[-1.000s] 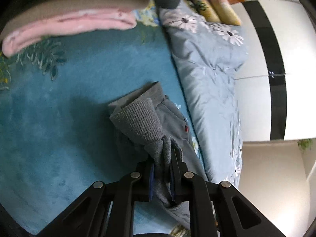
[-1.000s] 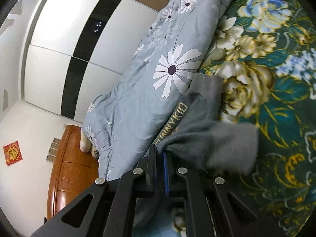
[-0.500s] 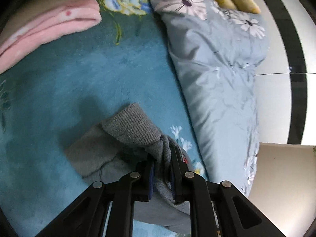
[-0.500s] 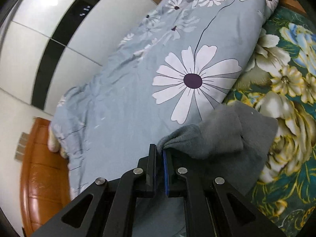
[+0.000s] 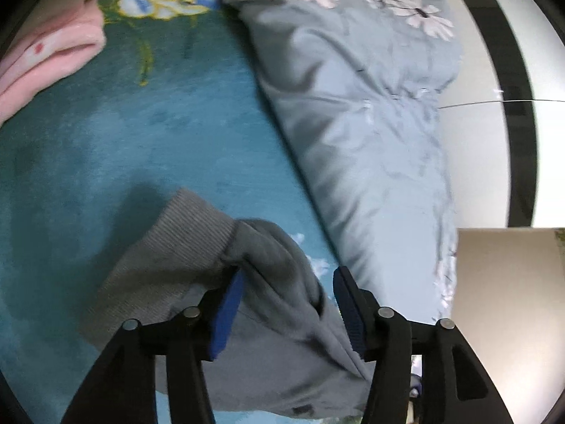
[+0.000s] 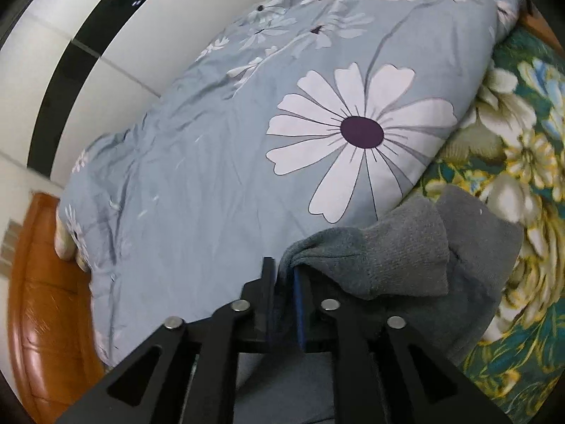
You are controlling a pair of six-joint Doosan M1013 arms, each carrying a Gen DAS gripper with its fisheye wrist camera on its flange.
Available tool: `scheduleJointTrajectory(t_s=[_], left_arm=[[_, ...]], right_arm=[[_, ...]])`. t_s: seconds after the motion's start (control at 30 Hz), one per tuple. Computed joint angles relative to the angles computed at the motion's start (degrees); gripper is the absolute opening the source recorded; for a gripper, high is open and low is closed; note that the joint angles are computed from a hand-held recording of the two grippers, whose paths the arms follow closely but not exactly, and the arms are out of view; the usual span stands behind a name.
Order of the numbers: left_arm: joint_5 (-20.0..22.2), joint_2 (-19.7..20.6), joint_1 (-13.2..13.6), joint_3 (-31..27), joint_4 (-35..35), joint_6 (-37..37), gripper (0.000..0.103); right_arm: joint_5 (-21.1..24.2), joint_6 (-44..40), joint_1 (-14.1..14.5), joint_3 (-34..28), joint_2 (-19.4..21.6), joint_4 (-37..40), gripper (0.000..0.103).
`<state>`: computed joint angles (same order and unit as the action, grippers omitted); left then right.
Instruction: Fold clothes
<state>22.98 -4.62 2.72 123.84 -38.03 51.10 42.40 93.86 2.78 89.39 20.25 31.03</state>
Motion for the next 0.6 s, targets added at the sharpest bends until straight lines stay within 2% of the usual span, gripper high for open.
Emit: scheduleJointTrajectory(t_s=[0.03, 0.07, 0.1, 0.13, 0.23, 0.27, 0.3, 0.37, 0.47, 0.53, 0.6], left_arm=[[-0.7, -1.0, -0.2, 0.6, 0.9, -0.8, 0.058], [-1.3, -2.1, -0.5, 1.2, 2.0, -1.7, 0.058], [-1.9, -3.1, -0.8, 1.8, 4.0, -3.6, 0.058], [-2.1, -4.2, -1.4, 2.4, 8.8, -8.5, 0.059], [-0.8, -8.3, -4.0, 5.4, 28.7, -30.2, 0.061], [0.2, -9.4, -4.9, 6.6, 34.3, -36.9, 0.062], [1.1, -10.4, -5.4, 7.8, 37.0, -40.8, 0.062], [0.6, -10.7, -5.9, 10.0, 35.4, -41.9, 0.062], [-1.2, -10.6, -6.6, 12.6, 32.9, -42.3, 0.061], [-1.8, -10.3, -7.6, 12.8, 36.6, -45.9, 0.060], [-1.7, -9.7, -7.8, 12.1, 38.6, -46.4, 0.060]], right_arm=[[-0.3, -1.1, 0.0, 0.2, -0.3, 0.2, 0.035], [-0.5, -3.2, -0.2, 0.7, -0.7, 1.6, 0.042], [-0.6, -5.8, -0.5, 1.2, -1.2, 3.5, 0.042], [-0.8, -8.2, -0.8, 1.9, -1.7, 5.3, 0.042], [-2.3, -14.2, -2.5, 4.9, -4.2, 9.8, 0.042], [-3.0, -15.7, -3.3, 6.3, -5.1, 11.4, 0.042], [-3.4, -16.6, -4.3, 7.9, -5.9, 12.7, 0.042], [-3.4, -16.0, -6.2, 10.8, -7.0, 12.7, 0.042], [-2.0, -13.1, -7.2, 12.3, -6.6, 9.6, 0.042], [-1.3, -14.5, -7.7, 13.2, -6.0, 13.0, 0.042], [-0.6, -15.2, -7.0, 12.7, -5.0, 14.2, 0.041]])
